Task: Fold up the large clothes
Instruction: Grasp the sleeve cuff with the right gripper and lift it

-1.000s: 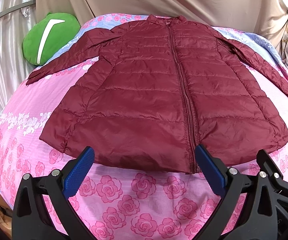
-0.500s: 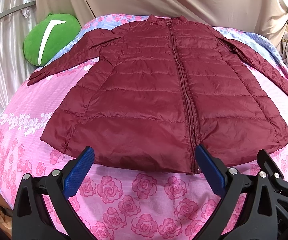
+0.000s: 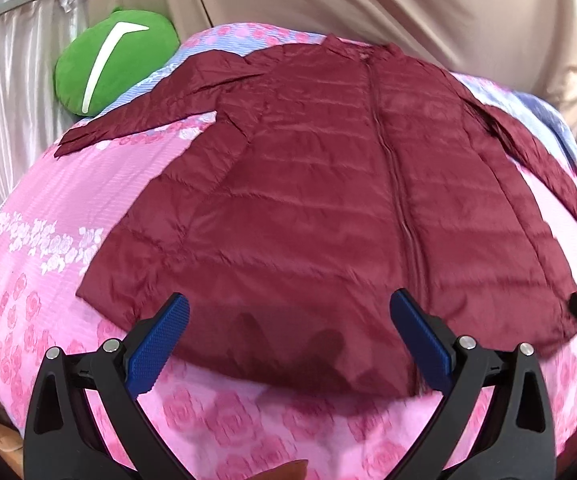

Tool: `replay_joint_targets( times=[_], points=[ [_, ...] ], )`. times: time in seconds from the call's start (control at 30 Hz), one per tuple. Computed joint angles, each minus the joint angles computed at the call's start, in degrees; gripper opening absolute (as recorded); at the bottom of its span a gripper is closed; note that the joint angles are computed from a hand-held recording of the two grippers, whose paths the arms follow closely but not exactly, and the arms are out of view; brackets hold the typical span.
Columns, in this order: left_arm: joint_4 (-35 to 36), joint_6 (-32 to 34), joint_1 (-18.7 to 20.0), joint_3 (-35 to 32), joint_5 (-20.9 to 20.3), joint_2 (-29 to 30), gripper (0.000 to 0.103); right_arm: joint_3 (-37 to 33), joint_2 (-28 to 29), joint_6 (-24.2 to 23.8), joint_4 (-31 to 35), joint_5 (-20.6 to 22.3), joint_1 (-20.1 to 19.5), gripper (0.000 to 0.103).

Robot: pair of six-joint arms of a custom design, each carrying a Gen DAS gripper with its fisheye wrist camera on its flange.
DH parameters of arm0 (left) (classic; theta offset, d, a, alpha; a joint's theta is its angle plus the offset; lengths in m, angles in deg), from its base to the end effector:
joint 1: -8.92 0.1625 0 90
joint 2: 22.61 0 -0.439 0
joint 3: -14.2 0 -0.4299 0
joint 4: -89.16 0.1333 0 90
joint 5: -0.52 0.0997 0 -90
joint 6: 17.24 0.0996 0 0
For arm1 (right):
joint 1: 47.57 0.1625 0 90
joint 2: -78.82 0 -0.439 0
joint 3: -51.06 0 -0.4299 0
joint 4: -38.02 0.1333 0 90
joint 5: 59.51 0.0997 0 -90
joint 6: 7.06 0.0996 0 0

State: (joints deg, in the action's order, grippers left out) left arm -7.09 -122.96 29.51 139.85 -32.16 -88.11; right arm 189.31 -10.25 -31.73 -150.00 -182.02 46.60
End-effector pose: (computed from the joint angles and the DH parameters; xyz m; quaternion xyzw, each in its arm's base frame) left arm -0.3087 -0.3479 0.0769 -0.0372 0.8110 -0.4102 0.4155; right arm 0.1099 -0.4101 0.2959 0.1056 -0.8754 0.3452 0.3214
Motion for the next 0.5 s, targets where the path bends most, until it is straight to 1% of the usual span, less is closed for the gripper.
replay_joint_targets(
  times=[0.1, 0.17, 0.2, 0.27, 0.3, 0.37, 0.4, 0.5],
  points=[
    [1.9, -0.6, 1.8, -0.7, 1.6, -0.7, 0.098, -4.8, 0.2, 0.0, 0.7, 0.3, -3.7, 0.098],
    [-1.1, 3.4, 3.4, -0.3, 3.0, -1.6, 0.098, -9.6, 1.1, 0.7, 2.3, 1.2, -6.7, 0.098],
    [-1.3, 4.5, 4.3, -0.7, 3.3, -1.8, 0.098, -12.5, 1.8, 1.7, 4.5, 1.9, -8.4, 0.098],
    [-2.9, 6.7, 5.2, -0.7, 4.2, -2.2, 0.098, -17.5, 3.3, 4.8, 8.8, 3.4, -11.2, 0.098],
    [-3.5, 7.8, 5.7, -0.9, 4.6, -2.3, 0.098, -21.2, 4.6, 7.8, 12.3, 3.8, -13.0, 0.098],
    [-5.9, 11.1, 6.9, -1.1, 5.8, -2.8, 0.098, -25.8, 6.4, 11.5, 16.0, 5.2, -15.5, 0.098],
    [-6.3, 11.8, 7.3, -1.3, 6.1, -2.9, 0.098, -28.6, 7.7, 13.6, 17.1, 5.3, -16.7, 0.098],
    [-6.4, 12.9, 8.8, -2.2, 7.4, -3.2, 0.098, -33.5, 10.5, 16.2, 18.2, 5.0, -18.1, 0.097]
  ],
)
